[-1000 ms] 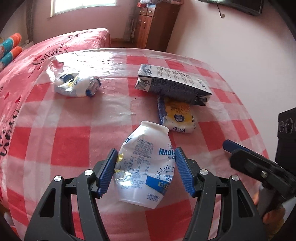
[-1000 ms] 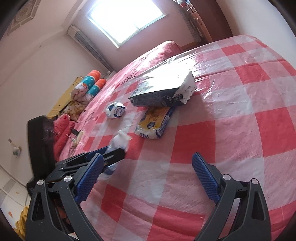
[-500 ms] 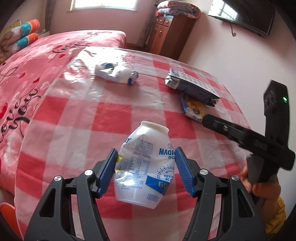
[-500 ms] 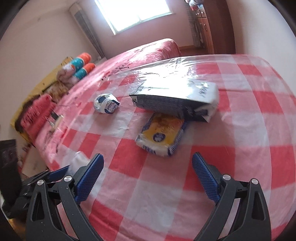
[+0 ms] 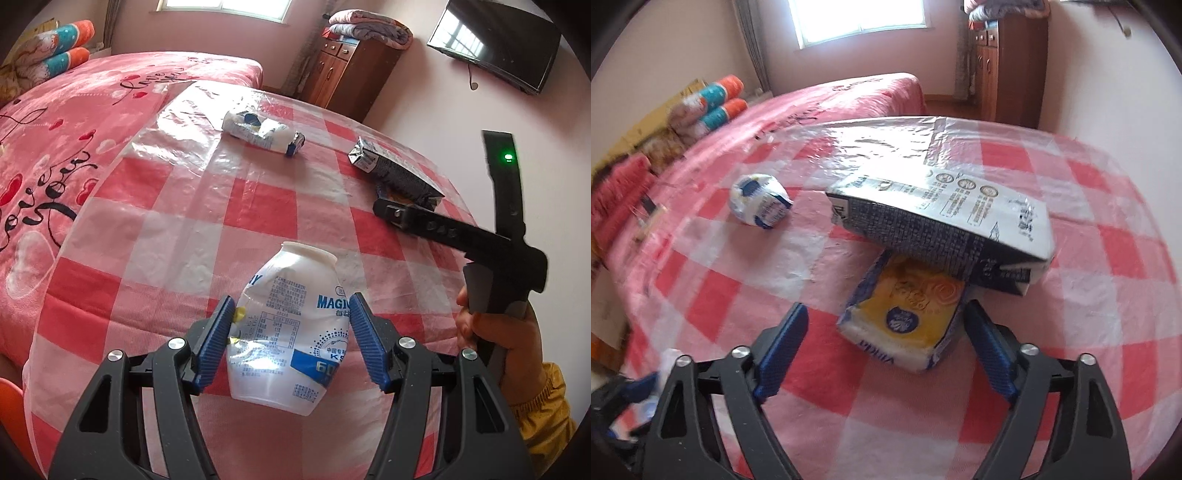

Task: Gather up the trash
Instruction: 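Move the right tool to the yellow Vinda tissue pack while the left tool holds the bottle, then grasp the yellow Vinda tissue pack with the right tool and lift it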

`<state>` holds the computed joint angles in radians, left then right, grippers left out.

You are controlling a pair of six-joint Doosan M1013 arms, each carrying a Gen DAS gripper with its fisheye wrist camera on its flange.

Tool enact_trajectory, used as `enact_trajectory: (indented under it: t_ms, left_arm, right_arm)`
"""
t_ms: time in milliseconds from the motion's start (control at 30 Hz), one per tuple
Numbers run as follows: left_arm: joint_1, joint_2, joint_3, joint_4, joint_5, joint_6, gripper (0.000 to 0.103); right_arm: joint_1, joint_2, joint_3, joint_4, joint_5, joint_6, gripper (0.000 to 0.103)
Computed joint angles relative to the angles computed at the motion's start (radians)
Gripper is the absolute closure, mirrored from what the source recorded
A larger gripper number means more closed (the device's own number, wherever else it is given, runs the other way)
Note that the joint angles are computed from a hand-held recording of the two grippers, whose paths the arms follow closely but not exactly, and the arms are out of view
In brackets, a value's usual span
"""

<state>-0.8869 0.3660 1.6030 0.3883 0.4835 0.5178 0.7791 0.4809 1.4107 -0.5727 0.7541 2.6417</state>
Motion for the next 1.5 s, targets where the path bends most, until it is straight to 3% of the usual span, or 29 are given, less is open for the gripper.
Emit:
enact_trajectory:
  t_ms: [100,300,833,1033,1133,1200,1300,1500]
  left_arm:
    - [-0.002,-0.002,0.003,0.000,-0.006,-0.003,0.039]
    - [-0.007,-0.006,0.012,0.006,-0.013,-0.012,0.039]
    - [-0.031,-0.022,0.032,0.023,-0.003,-0.056,0.039]
    - [-0.043,-0.033,0.047,0.031,0.002,-0.078,0.039]
    - [-0.047,-0.038,0.054,0.030,0.000,-0.083,0.039]
    - [-0.050,-0.040,0.056,0.031,0.001,-0.086,0.039]
    - [-0.055,-0.043,0.060,0.037,0.003,-0.093,0.039]
    - [-0.062,-0.054,0.068,0.070,0.004,-0.129,0.039]
  right_arm:
    - [0.007,0.013,-0.018,-0.045,0.051,0.012,0.036]
    - [0.005,0.006,-0.004,-0.049,0.042,-0.011,0.044]
    - [0.013,-0.143,0.210,0.119,-0.221,-0.056,0.053]
    - [0.037,-0.178,0.262,0.187,-0.269,-0.164,0.053]
    - [0.048,-0.193,0.282,0.223,-0.279,-0.218,0.044]
    - [0.058,-0.193,0.281,0.180,-0.261,-0.181,0.035]
    - [0.063,-0.190,0.276,0.166,-0.259,-0.157,0.029]
    - [0.074,-0.160,0.239,0.072,-0.195,-0.071,0.026]
